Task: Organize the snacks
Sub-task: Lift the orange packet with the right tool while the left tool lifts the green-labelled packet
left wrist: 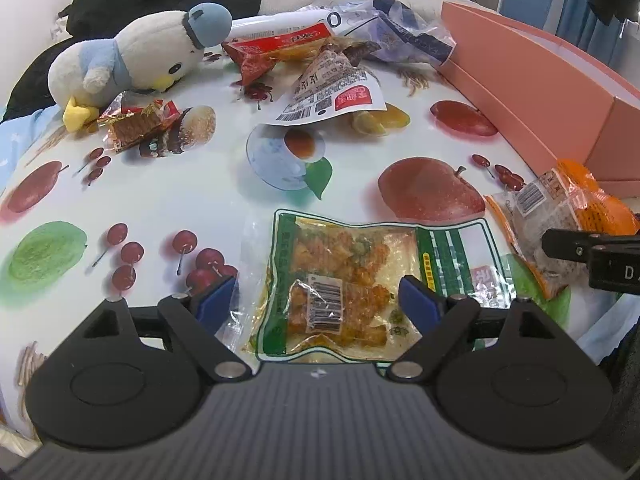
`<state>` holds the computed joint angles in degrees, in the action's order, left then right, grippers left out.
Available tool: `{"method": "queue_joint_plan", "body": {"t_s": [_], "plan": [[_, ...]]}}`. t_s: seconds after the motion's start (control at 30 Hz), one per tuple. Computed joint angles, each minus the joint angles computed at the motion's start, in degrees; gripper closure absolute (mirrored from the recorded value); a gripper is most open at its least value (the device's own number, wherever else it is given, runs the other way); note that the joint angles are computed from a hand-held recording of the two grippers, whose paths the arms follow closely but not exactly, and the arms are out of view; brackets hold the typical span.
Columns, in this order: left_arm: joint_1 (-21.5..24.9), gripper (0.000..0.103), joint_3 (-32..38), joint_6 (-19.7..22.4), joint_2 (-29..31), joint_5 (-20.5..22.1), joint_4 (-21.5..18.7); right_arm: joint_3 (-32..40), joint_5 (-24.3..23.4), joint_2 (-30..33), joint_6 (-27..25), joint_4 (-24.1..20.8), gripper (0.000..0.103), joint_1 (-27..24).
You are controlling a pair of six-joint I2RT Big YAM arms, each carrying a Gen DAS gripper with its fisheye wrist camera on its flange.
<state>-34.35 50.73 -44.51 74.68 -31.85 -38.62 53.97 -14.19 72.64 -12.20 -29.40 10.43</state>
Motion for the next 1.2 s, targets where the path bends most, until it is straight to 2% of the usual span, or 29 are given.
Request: {"method": "queue_joint_plan", "body": {"t_s": [0.23,0.3,0.4,0.47,0.57,0.8,1.2], "plan": [[-1.0,0.024,0.9,-0.1,0.9,-0.6,-0.8,-0.6,-1.4,-0.4,-1.5,0.3,0.052,0.3],[-1.3,0.029,1.1,-0.1,0.8,-0.6,-0.9,-0.8,-1.5,-0.7,-2.3,0.2,0.054,0.6],[-1.6,0.042,0.9,-0.5,0.3,-0.1,-0.4,-0.6,-1.7,-0.8,-3.6,-0.1,0.057,0.9],[-1.9,0.055,1.0,-1.6,0.1,0.0,0.0,0.0,-3.0,-0.7,-3.9,-1.1,0.058,0.6],[-2.7,0.061,1.4,-3.6,0.2,-0.6,-0.6,0.0,-3.1,-1.1,-4.1,-1.5,0.062,0.5],[-3.5,0.062,1.6,-9.0,-2.0,-0.3,-1.8,0.3,-4.5,-3.0,-4.7,-2.5,0.063,-0.6],[-6.8,0.062,6.6,-16.6,-6.7,-4.1,-11.5,3.3,-8.7,-6.6,-3.9,-6.6,0.063,-2.9]]}}
